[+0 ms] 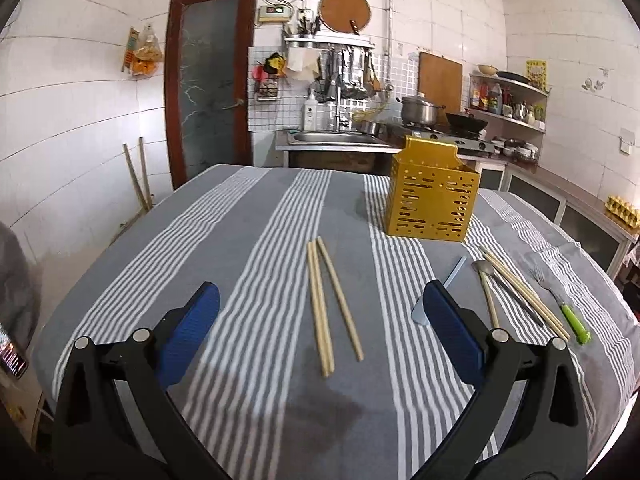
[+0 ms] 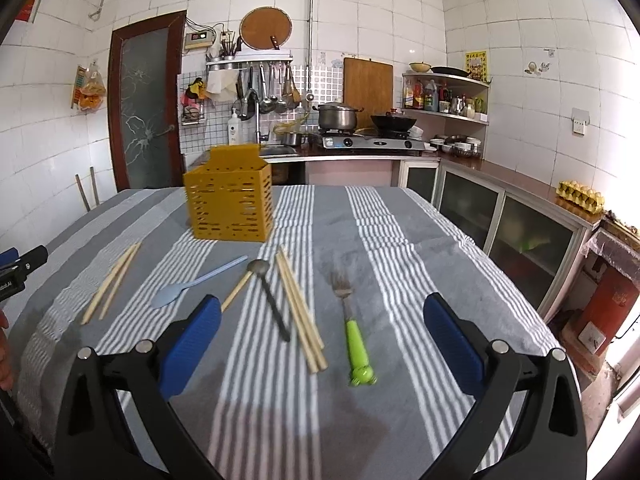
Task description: Organize utensils
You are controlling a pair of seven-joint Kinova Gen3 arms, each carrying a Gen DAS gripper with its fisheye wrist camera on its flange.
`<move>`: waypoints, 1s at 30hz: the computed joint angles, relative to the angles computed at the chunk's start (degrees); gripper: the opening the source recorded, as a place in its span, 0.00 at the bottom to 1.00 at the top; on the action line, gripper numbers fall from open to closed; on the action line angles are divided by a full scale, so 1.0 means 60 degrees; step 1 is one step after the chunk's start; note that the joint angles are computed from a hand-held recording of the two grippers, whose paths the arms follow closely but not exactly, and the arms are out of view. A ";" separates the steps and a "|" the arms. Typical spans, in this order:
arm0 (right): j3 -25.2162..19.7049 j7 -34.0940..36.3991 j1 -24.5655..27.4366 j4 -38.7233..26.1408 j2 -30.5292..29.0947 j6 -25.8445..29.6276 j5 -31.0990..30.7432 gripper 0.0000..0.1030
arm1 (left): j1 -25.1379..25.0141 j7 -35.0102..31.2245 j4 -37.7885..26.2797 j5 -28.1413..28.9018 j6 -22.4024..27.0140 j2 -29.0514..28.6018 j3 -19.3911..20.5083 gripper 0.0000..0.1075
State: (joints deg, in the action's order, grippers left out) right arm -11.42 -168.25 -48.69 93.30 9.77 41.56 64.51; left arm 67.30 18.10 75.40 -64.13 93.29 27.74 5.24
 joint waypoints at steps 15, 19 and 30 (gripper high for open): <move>0.0785 0.3107 0.0466 -0.2265 0.1530 -0.0879 -0.2638 0.95 | -0.1705 -0.1243 0.0491 0.0747 -0.2300 -0.0424 -0.0084 0.85; 0.0892 0.4226 0.0524 -0.3324 0.2154 -0.0553 -0.3621 0.95 | -0.2171 -0.1528 0.0637 0.1103 -0.3044 -0.0657 -0.0063 0.78; 0.1508 0.6010 0.0611 -0.4511 0.2969 -0.0637 -0.5585 0.90 | -0.3307 -0.2789 0.0245 0.2596 -0.4215 -0.0512 -0.0319 0.50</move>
